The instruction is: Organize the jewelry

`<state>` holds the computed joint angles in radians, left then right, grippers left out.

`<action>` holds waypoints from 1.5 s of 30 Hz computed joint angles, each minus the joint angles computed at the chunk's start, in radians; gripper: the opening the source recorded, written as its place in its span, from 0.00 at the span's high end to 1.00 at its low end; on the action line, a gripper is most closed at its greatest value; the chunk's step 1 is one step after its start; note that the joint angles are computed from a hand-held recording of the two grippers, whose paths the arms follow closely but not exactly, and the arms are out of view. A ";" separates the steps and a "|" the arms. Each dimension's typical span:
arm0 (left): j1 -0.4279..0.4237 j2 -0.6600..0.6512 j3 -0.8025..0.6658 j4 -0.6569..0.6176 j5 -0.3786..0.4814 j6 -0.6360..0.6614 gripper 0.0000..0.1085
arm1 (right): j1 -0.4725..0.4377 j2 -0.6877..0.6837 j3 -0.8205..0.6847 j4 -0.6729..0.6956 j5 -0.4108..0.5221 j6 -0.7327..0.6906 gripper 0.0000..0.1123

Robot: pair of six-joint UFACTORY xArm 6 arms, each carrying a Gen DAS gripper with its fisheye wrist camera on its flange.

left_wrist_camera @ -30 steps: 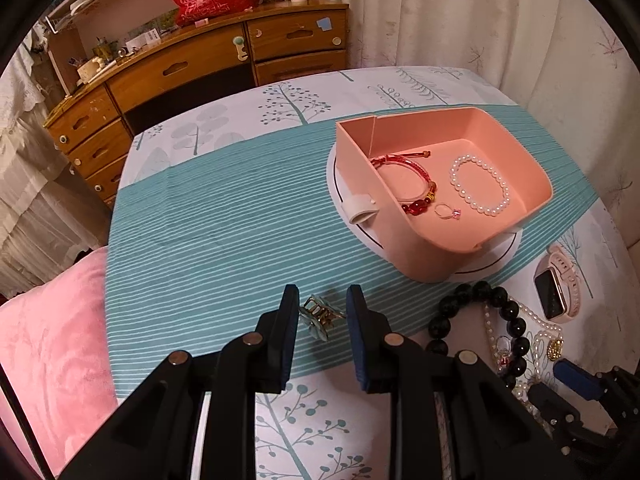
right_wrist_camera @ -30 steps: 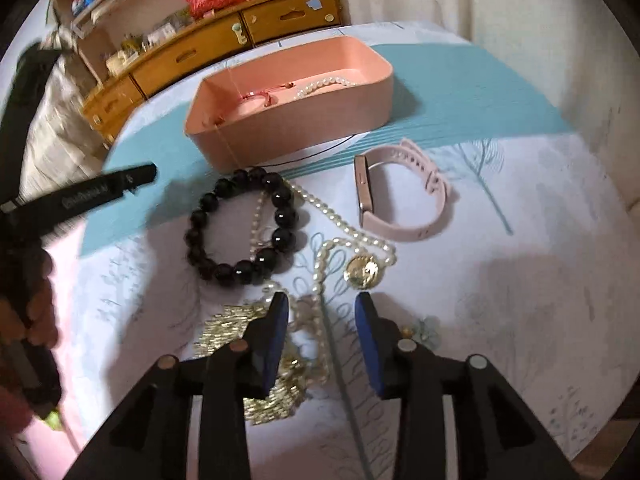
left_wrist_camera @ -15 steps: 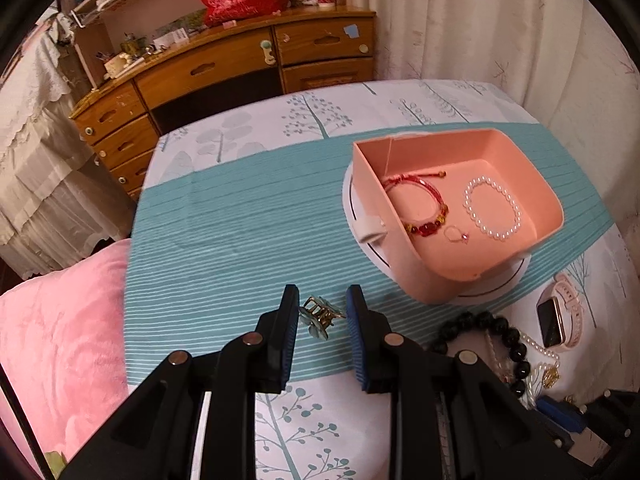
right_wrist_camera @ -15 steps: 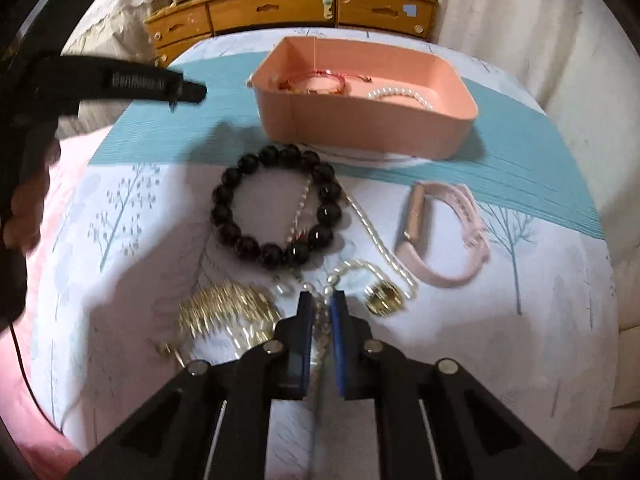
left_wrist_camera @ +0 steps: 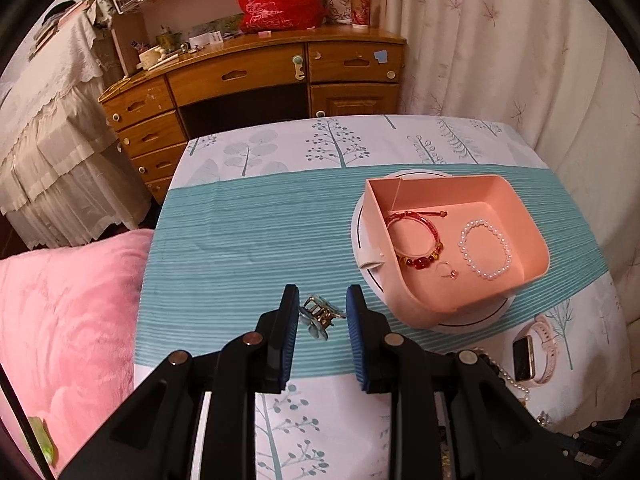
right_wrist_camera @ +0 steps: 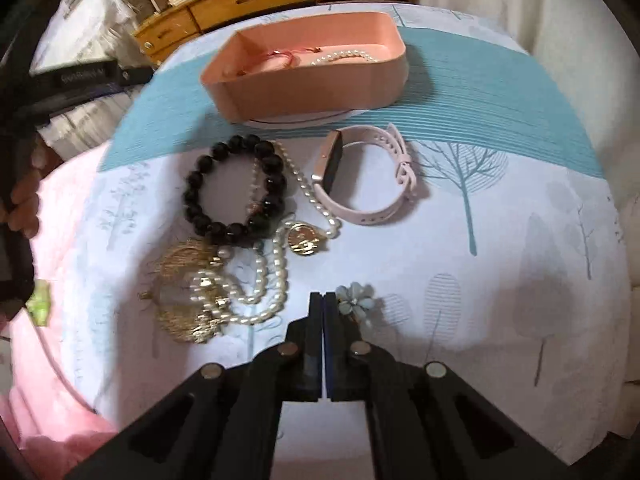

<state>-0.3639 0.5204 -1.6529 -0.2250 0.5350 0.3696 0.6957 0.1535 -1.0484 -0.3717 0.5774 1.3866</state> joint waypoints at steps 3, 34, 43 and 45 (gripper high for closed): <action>-0.001 -0.016 0.024 -0.003 0.001 -0.010 0.80 | -0.015 -0.036 0.066 -0.010 -0.146 0.006 1.00; 0.050 -0.122 0.216 0.195 -0.076 -0.325 0.80 | -0.016 0.120 -0.078 -0.178 -0.157 -0.434 0.92; 0.050 -0.131 0.227 0.206 -0.079 -0.340 0.80 | -0.025 0.101 -0.044 0.021 -0.220 -0.473 1.00; 0.050 -0.132 0.226 0.212 -0.075 -0.343 0.80 | -0.007 0.100 -0.061 -0.010 -0.168 -0.491 1.00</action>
<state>-0.3140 0.3884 -1.4267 -0.0134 0.4604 0.0266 0.6883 0.2532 -1.1099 -0.3813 0.4099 0.8954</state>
